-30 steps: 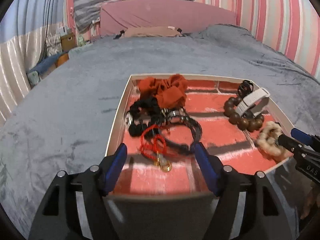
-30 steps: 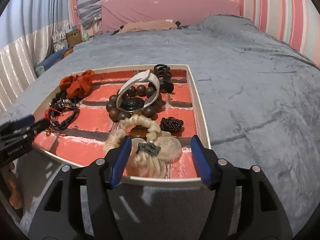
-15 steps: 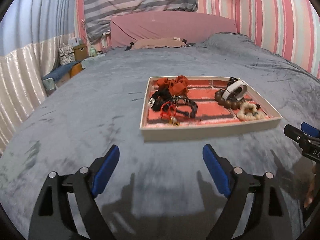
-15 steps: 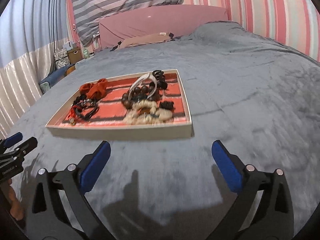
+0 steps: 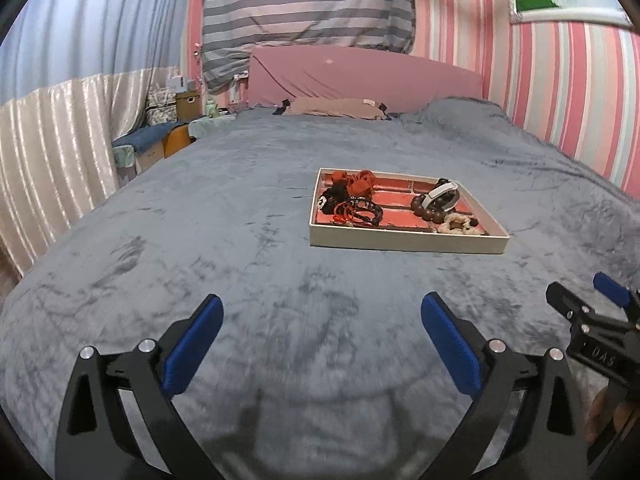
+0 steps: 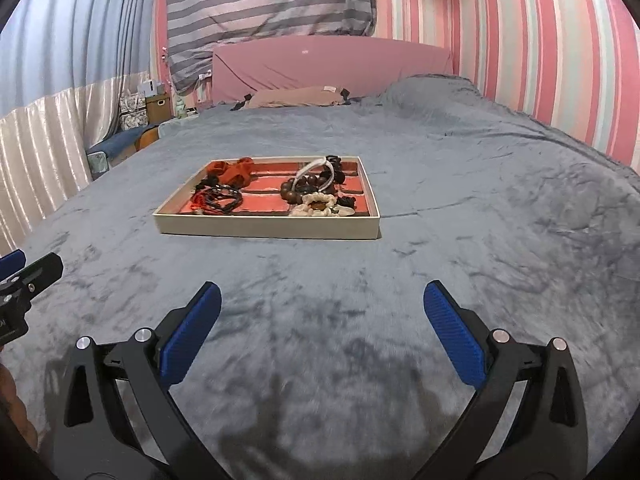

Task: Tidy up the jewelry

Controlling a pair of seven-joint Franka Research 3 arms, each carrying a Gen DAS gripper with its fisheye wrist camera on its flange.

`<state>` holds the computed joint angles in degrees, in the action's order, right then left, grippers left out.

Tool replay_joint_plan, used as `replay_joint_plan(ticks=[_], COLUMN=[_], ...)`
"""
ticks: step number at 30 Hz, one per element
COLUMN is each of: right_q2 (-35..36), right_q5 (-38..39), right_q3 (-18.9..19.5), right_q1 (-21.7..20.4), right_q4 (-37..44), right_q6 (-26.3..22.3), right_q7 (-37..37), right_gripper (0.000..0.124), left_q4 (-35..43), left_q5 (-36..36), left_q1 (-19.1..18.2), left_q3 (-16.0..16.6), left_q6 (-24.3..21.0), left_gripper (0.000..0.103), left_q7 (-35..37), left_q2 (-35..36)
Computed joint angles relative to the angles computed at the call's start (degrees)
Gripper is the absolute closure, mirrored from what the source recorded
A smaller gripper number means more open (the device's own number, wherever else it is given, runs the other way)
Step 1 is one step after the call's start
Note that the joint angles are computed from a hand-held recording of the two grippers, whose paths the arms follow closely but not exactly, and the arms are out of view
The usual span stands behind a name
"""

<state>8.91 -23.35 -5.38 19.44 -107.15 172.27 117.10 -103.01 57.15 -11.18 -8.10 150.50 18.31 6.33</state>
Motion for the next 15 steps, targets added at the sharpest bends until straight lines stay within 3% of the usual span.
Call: replay_joint_plan(ticks=[3, 15], right_q2=[-4.1, -18.9], right_q5=[-3.5, -12.4], right_q3=[-0.4, 9.5], right_q1=[0.6, -8.8], right_q4=[-3.2, -13.0], right_q6=[-0.7, -2.8], right_q7=[4.0, 11.7], right_gripper=[0.025, 0.025], left_q4=[-2.8, -11.7], left_q5=[0.6, -3.3], left_q1=[-0.2, 2.1], left_q3=[-0.5, -5.2], left_q6=[-1.2, -0.5], left_gripper=[0.006, 0.005], left_q7=[-1.7, -0.2], left_q2=[-3.4, -14.9])
